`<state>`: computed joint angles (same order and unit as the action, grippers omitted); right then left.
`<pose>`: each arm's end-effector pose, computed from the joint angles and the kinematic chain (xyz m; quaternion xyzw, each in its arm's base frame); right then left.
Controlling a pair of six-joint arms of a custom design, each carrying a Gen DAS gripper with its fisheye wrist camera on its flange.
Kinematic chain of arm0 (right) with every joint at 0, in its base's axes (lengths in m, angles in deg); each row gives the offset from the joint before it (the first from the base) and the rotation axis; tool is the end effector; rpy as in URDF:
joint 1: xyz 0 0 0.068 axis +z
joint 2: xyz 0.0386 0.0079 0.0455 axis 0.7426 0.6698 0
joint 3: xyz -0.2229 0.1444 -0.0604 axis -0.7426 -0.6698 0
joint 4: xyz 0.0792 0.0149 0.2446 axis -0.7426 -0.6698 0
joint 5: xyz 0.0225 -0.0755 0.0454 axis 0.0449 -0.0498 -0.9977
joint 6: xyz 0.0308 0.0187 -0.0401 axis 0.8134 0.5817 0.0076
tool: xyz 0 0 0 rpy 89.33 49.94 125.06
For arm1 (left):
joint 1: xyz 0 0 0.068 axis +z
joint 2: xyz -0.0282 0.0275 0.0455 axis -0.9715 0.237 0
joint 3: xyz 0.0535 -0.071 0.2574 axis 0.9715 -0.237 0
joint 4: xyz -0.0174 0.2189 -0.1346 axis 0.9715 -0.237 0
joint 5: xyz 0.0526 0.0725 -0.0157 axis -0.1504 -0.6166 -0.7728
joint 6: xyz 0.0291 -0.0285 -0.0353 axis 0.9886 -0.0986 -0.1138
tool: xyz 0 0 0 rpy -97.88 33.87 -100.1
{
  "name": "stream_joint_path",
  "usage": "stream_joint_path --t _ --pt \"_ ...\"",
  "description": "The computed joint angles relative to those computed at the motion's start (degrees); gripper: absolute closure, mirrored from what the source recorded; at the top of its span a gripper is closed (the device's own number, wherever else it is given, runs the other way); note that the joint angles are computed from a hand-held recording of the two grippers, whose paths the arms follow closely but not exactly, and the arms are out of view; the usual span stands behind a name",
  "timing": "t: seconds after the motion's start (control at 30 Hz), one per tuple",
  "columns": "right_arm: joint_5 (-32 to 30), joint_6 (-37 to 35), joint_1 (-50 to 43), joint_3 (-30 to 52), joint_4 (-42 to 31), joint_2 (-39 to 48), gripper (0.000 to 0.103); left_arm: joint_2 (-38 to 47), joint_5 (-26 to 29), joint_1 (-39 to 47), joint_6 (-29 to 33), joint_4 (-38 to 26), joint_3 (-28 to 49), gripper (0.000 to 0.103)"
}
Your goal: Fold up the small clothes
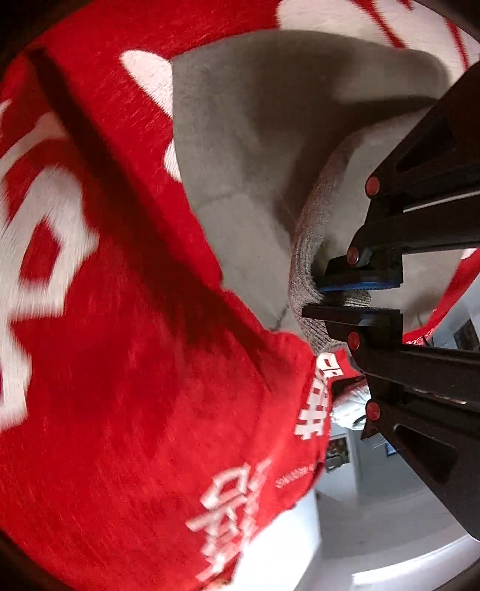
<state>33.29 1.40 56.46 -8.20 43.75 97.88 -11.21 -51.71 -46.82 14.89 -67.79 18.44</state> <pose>0.2624 0.0670 0.1853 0.1655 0.8633 0.4755 0.0346 0.1696 0.0766 0.2383 -0.2368 0.9355 -0.2083 0.1593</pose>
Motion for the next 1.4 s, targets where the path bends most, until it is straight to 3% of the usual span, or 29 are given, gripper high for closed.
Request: stream_joint_path --t 0.07,0.2,0.27,0.3,0.33,0.43,0.5,0.6,0.77,0.83,0.97,1.1,1.17,1.23,1.27,1.33,1.4 --pt "-0.2 0.1 -0.5 0.2 1.2 2.4 0.092 3.0 -3.0 -1.7 -3.9 3.4 -0.8 0.091" --pt "-1.4 0.0 -1.5 2.7 -0.6 5.1 0.088 6.9 -4.5 -2.2 -5.9 3.0 1.8 0.086" --pt "-0.9 -2.3 -2.4 4.1 -3.4 5.1 0.079 5.8 -6.1 -2.2 -5.7 3.0 3.4 0.086" --pt "-0.5 -3.2 -2.7 5.0 -4.9 5.2 0.064 5.4 -6.4 -1.8 -5.1 2.3 4.7 0.086" --pt "0.1 -3.7 -2.6 5.7 -6.0 4.8 0.059 5.6 -6.0 -1.2 -4.3 1.3 6.1 0.086" --pt "0.2 -7.2 -2.2 7.1 -8.6 3.5 0.060 5.3 -7.2 -1.3 -2.4 -1.0 9.0 0.086" --pt "0.3 -10.4 -0.7 8.8 -11.2 4.3 0.070 4.5 -8.2 -3.0 0.0 -2.6 9.6 0.086" --pt "6.6 -17.0 4.0 13.5 -17.4 8.3 0.073 4.2 -9.0 -7.1 0.9 -2.8 6.5 0.086" --pt "15.7 -18.5 6.0 13.5 -16.9 11.9 0.076 6.5 -13.4 -17.3 -7.9 5.4 -1.9 0.086" --pt "16.0 -18.1 4.0 11.9 -15.2 11.5 0.081 8.8 -16.8 -19.4 -10.7 9.0 -3.1 0.086" --pt "18.3 -18.4 0.6 10.1 -14.3 10.5 0.081 12.9 -20.4 -14.9 -12.9 13.3 -1.8 0.086" --pt "18.1 -17.5 -2.4 7.7 -13.5 9.9 0.080 18.1 -19.8 -7.8 -11.1 15.3 0.9 0.086" --pt "19.4 -17.5 -2.8 7.2 -14.6 7.9 0.077 18.8 -22.4 -7.2 -11.5 16.1 1.6 0.086" --pt "20.6 -18.1 -2.7 7.4 -16.6 5.7 0.076 19.7 -29.8 -8.1 -13.0 14.9 3.0 0.086" --pt "20.8 -18.1 -2.7 7.3 -17.3 4.5 0.074 19.9 -29.5 -7.2 -12.7 14.5 3.2 0.086" --pt "21.4 -17.4 -2.5 7.0 -18.5 2.1 0.054 19.2 -24.9 -4.1 -9.7 13.2 3.1 0.086" --pt "21.5 -16.6 -3.1 6.0 -20.1 -1.3 0.050 17.4 -24.4 -2.9 -5.1 11.2 2.8 0.086"
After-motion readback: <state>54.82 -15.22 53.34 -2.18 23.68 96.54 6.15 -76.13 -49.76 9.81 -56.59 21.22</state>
